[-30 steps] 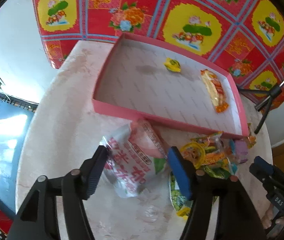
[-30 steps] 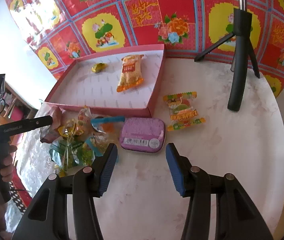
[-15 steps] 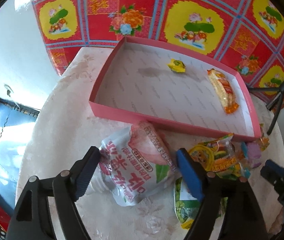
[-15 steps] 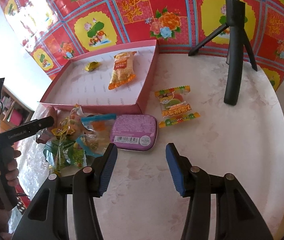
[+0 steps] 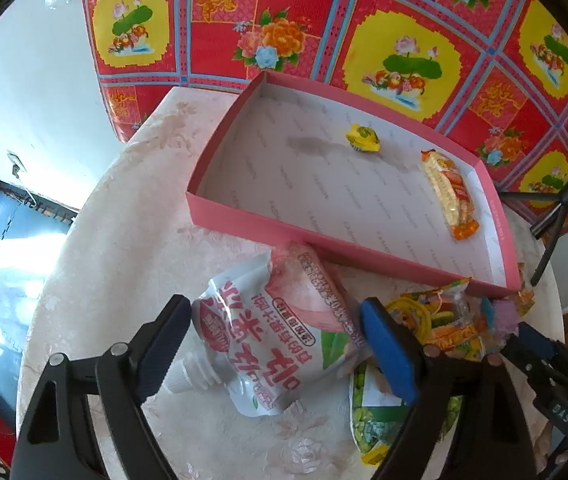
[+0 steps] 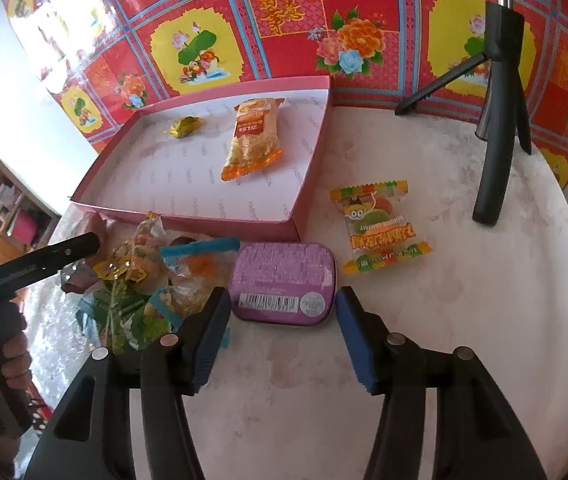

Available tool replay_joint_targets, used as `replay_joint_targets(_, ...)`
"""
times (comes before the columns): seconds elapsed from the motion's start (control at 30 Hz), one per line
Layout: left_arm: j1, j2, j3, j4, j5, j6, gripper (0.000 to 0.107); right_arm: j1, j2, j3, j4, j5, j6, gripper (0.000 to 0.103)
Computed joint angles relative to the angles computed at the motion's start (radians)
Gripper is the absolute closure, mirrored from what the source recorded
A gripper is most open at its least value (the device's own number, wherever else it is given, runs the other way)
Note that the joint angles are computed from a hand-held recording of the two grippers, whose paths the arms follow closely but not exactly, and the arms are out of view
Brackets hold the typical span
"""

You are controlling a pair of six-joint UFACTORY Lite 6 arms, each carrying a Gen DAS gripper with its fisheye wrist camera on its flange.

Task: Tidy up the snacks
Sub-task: 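Grasp the white spout pouch with the left tool, then close right tool on the purple tin while left tool holds the white pouch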

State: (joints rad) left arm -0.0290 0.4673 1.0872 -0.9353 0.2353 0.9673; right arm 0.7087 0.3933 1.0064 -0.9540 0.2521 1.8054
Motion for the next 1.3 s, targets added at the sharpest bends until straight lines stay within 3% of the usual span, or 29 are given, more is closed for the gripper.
replay_joint_targets(0.27, 0.026, -0.028, -0.03, -0.003, 0.006, 0.032, 0.019, -0.003, 0.049, 0.042, -0.011, 0.008, 0.012, 0.042)
replay_joint_targets(0.4, -0.031, -0.011, -0.021, 0.051, -0.048, -0.054, 0.017, 0.004, 0.056, 0.052, -0.015, 0.023, 0.017, 0.041)
replay_joint_targets(0.53, -0.033, 0.004, -0.023, -0.025, -0.049, -0.021, 0.016, 0.022, 0.064, 0.066, -0.016, 0.079, 0.011, 0.032)
replay_joint_targets(1.07, -0.032, 0.005, -0.023, -0.1, -0.038, 0.013, 0.018, 0.024, 0.01, 0.023, -0.003, 0.048, 0.007, 0.032)
replay_joint_targets(1.3, -0.035, -0.05, -0.062, -0.221, -0.064, 0.164, 0.018, 0.009, 0.027, 0.029, 0.0, 0.033, 0.028, 0.032)
